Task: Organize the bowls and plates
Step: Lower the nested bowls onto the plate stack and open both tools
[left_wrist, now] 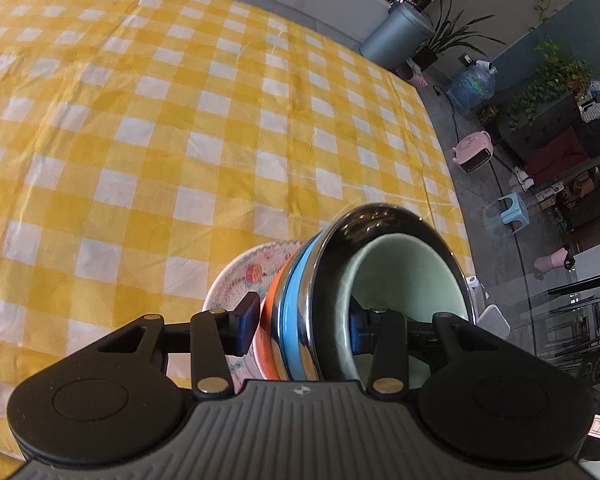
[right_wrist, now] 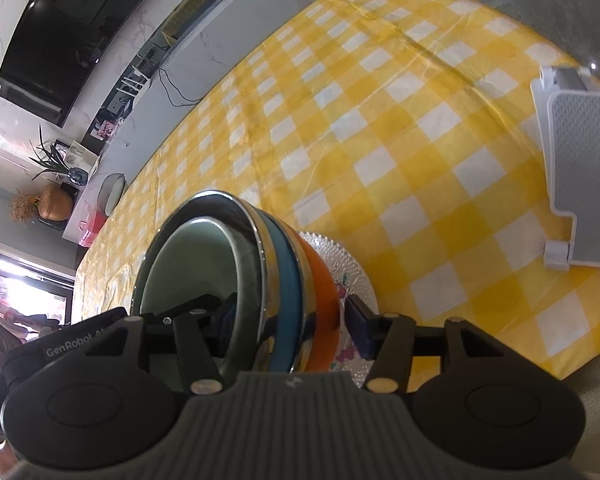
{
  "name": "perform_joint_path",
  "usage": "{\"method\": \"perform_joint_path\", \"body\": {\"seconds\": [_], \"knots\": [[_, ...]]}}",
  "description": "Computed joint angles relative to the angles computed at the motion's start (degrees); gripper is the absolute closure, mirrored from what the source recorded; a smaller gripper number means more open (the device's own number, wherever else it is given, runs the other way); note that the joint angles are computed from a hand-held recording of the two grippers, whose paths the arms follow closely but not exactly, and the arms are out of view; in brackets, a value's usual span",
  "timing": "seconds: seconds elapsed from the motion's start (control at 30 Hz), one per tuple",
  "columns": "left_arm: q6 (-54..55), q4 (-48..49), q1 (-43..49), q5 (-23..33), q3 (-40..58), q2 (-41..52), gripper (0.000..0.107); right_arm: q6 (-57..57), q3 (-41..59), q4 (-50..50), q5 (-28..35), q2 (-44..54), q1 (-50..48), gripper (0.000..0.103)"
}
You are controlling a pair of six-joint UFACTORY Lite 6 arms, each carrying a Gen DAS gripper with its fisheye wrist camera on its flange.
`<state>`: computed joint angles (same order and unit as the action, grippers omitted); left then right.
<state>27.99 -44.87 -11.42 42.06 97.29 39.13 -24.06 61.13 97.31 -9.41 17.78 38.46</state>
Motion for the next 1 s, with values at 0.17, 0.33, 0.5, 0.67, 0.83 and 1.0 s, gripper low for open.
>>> {"method": "perform_joint_path", "body": {"seconds": [0.17, 0.33, 0.5, 0.67, 0.83, 1.0], "knots": [[1.0, 0.6, 0.3, -1.2, -2.3, -3.5, 0.05, -7.3, -0.5, 7.1, -1.7, -1.7, 0.4, 0.036], [5.8, 0.6, 0.8, -5.9, -9.8, -12.1, 0.045, -17.5, 0.6, 15.5, -7.9, -3.7, 3.3, 0.028], [13.9, -0.5, 1.9, -10.7, -19.3, -24.4, 0.045, -28.0, 5.1, 22.7, -21.0, -5.6, 9.8, 0.026], [24.8, -6.4, 5.5, -10.4, -27.9, -37.1, 0.045, -33.9, 13.8, 22.2, -38.4, -4.4, 19.9, 0.022], [35.6, -8.4, 7.6, -15.7, -38.2, -51.5, 0.044, -39.2, 24.5, 18.7, -54.9, 0.1, 29.9, 0.018], [46.6, -15.2, 11.8, -16.1, -46.8, -63.4, 0.044, -41.4, 32.0, 15.4, -65.0, 4.2, 38.3, 0.008]]}}
